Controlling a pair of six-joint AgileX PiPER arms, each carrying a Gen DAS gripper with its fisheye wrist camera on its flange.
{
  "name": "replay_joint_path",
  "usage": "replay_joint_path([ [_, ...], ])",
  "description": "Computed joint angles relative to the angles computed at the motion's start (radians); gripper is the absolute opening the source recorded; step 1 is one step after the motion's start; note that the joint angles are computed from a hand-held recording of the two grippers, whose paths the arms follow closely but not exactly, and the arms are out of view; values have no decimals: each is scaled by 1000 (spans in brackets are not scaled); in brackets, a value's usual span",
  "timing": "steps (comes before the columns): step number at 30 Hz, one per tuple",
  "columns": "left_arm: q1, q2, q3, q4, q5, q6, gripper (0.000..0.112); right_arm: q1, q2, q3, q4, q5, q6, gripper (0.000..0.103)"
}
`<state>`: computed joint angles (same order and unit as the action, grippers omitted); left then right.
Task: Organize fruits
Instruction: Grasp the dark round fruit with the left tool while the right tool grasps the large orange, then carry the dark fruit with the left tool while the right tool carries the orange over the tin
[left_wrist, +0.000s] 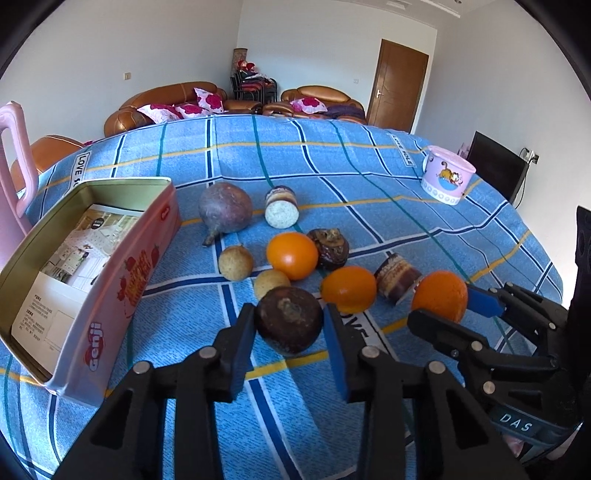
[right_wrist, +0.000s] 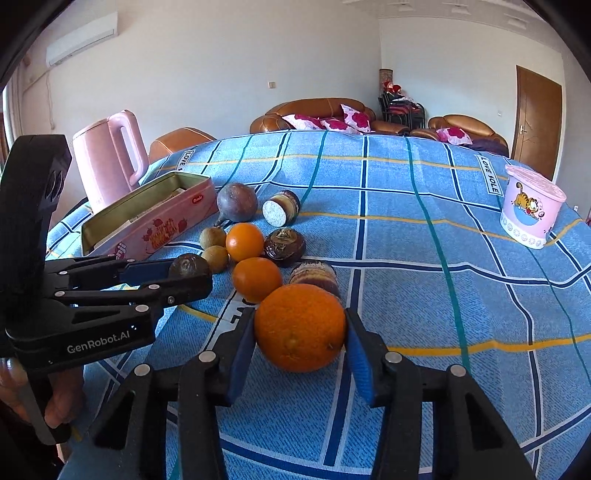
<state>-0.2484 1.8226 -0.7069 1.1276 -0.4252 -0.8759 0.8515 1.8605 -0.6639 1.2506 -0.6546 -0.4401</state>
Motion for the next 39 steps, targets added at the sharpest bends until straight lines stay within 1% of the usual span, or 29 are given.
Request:
replay_joint_path([
  [4,24,-22,35,-88,-36,94,39,21,-3,11,-13,-38,16,49],
  [7,23,-39,59,-191,-41,198,39,30,-5,14,-13,-53,15,49],
  [11,20,-55,88,-314,-54,322,39,36,-14,-1,18,-52,-37,49],
  [18,26,-88,143,-485,-100,506,39,53,-39,-47,69,-60,-151,49],
  [24,59,-107,153,-510,-115,530,38,53,-43,-109,97,-46,-256,49],
  [35,155,-129,141,-431,-134,459,38,60,-29,-230,151,-27,-421,49],
  [39,182,-134,136,-414,-140,446,38,58,-21,-259,144,-25,-438,49],
])
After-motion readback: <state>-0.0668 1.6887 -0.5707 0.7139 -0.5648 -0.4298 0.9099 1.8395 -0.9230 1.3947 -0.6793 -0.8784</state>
